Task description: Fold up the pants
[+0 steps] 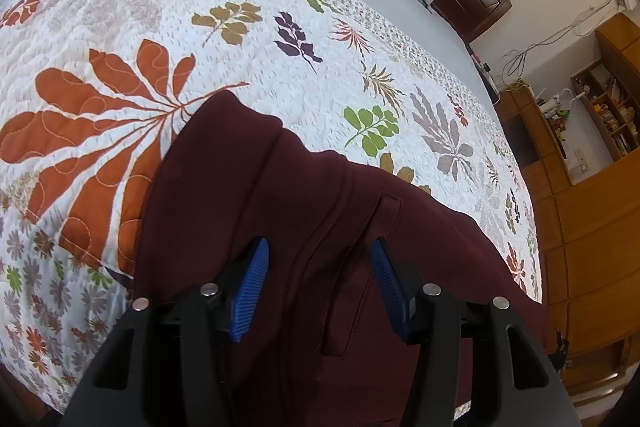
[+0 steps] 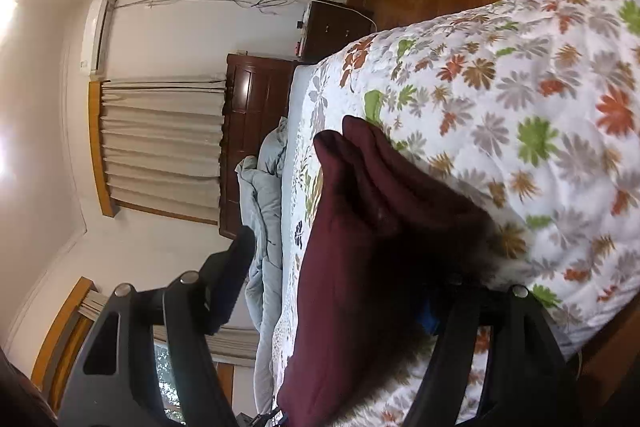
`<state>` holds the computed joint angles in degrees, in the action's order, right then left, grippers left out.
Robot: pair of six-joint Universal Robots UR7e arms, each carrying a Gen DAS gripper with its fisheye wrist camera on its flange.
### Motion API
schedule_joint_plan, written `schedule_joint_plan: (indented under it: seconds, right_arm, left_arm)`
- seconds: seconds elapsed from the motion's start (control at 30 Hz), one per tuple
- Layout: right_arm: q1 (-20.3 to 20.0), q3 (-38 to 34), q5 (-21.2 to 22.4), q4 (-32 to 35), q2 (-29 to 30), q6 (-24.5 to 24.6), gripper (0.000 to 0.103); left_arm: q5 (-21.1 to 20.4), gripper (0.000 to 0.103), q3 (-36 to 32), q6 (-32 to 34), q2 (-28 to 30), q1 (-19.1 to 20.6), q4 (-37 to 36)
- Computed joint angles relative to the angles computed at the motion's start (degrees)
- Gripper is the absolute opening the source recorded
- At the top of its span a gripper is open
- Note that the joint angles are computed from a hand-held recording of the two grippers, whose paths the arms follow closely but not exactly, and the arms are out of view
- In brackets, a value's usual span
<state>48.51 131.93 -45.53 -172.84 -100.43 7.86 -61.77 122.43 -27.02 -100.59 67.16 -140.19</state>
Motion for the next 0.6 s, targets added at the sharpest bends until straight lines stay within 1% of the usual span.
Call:
schedule_joint_plan:
  seconds: [0.07,0.13,0.2,0.27,0.3,0.37,0.43,0.5,0.53,0.57,0.6]
  right_arm:
    - [0.49,0.10,-0.72,0.20,-0.30,-0.78,0.068]
    - [0.66,0.69,-0.45,2.15,-1.03,-2.50,0.064]
    - [0.79,1.09,-0.54,3.12,-1.23,-3.66,0.063]
    - [1.26,0.62,-0.99,1.96,-0.51,-1.98,0.063]
    - [2.12,-0.03,-1.81,0.81,0.14,-0.58,0.063]
    - [4.25,-1.30,-4.04,-0.49,1.30,0.11,0.063]
    - [7.30,-2.73,-9.92,-1.66,2.66,2.34,0.063]
    - [8.78,-2.89,-12.63,-2.39,3.21,2.28,0.063]
    - [9.19,-2.82,-13.65,-2.34,3.23,1.55,0.057]
    - [9.37,-2.70,-14.47,-2.20,3.18,1.09,0.047]
    - [8.98,-2.53,-14.86,-1.62,3.00,0.97,0.042]
  left_arm:
    - [0.02,0.054,0.37,0.10,-0.12,-0.02,-0.75]
    - [0.17,0.055,0.65,0.31,-0.11,-0.04,-1.35]
    - [0.32,0.055,0.70,0.24,-0.13,-0.13,-1.23]
    - [0.34,0.056,0.35,0.04,0.01,-0.16,-0.51]
    - [0.28,0.056,0.06,-0.15,0.11,-0.18,0.01]
    - [0.37,0.056,-0.16,-0.54,0.19,-0.27,0.52]
    - [0.51,0.057,-0.03,-0.77,0.15,-0.36,0.28]
    - [0.56,0.057,0.49,-0.59,0.06,-0.39,-0.81]
    - [0.58,0.057,0.74,-0.47,-0.03,-0.42,-1.25]
    - [0.54,0.057,0.91,-0.33,-0.09,-0.40,-1.63]
    - [0.49,0.057,1.05,-0.24,-0.16,-0.37,-1.89]
